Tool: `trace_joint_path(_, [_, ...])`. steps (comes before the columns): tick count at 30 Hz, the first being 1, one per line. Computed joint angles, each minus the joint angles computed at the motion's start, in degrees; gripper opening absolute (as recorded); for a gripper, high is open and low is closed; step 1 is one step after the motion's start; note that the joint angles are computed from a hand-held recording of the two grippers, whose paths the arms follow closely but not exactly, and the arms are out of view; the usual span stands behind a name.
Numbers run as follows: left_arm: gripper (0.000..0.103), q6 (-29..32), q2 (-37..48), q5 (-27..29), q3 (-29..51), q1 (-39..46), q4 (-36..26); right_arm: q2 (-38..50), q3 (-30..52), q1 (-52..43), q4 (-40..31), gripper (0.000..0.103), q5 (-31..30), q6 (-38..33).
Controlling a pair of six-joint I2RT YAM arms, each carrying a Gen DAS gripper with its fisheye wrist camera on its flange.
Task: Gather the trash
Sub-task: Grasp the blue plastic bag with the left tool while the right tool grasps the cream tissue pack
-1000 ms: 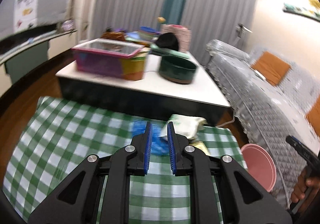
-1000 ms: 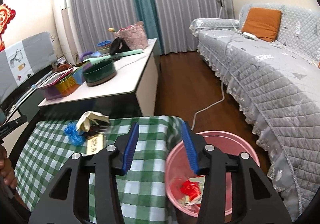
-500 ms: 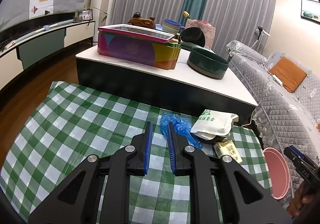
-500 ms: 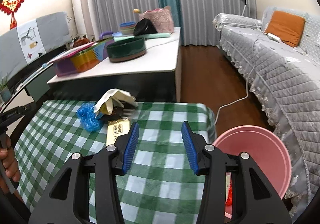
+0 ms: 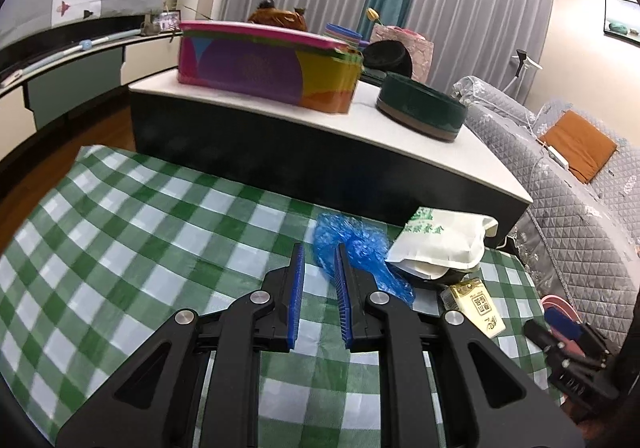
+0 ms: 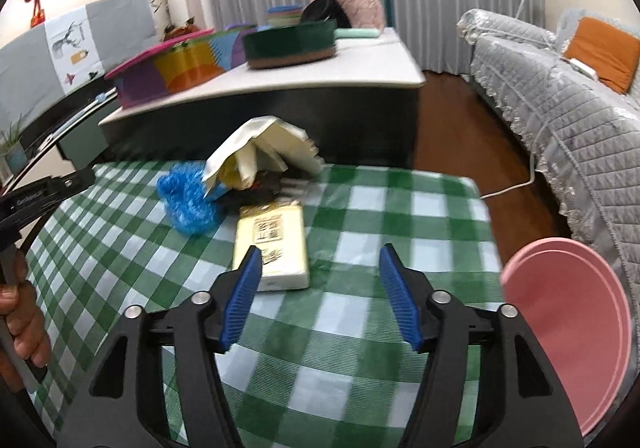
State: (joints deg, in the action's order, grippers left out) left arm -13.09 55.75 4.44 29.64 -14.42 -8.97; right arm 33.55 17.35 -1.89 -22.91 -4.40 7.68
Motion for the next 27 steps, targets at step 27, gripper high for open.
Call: trace_joint_path(27, [0.020, -3.07, 24.65, -4.95, 8.45, -6.94, 9.10, 22.86, 4.17, 5.42, 11.12, 0.071, 2.44, -0.60])
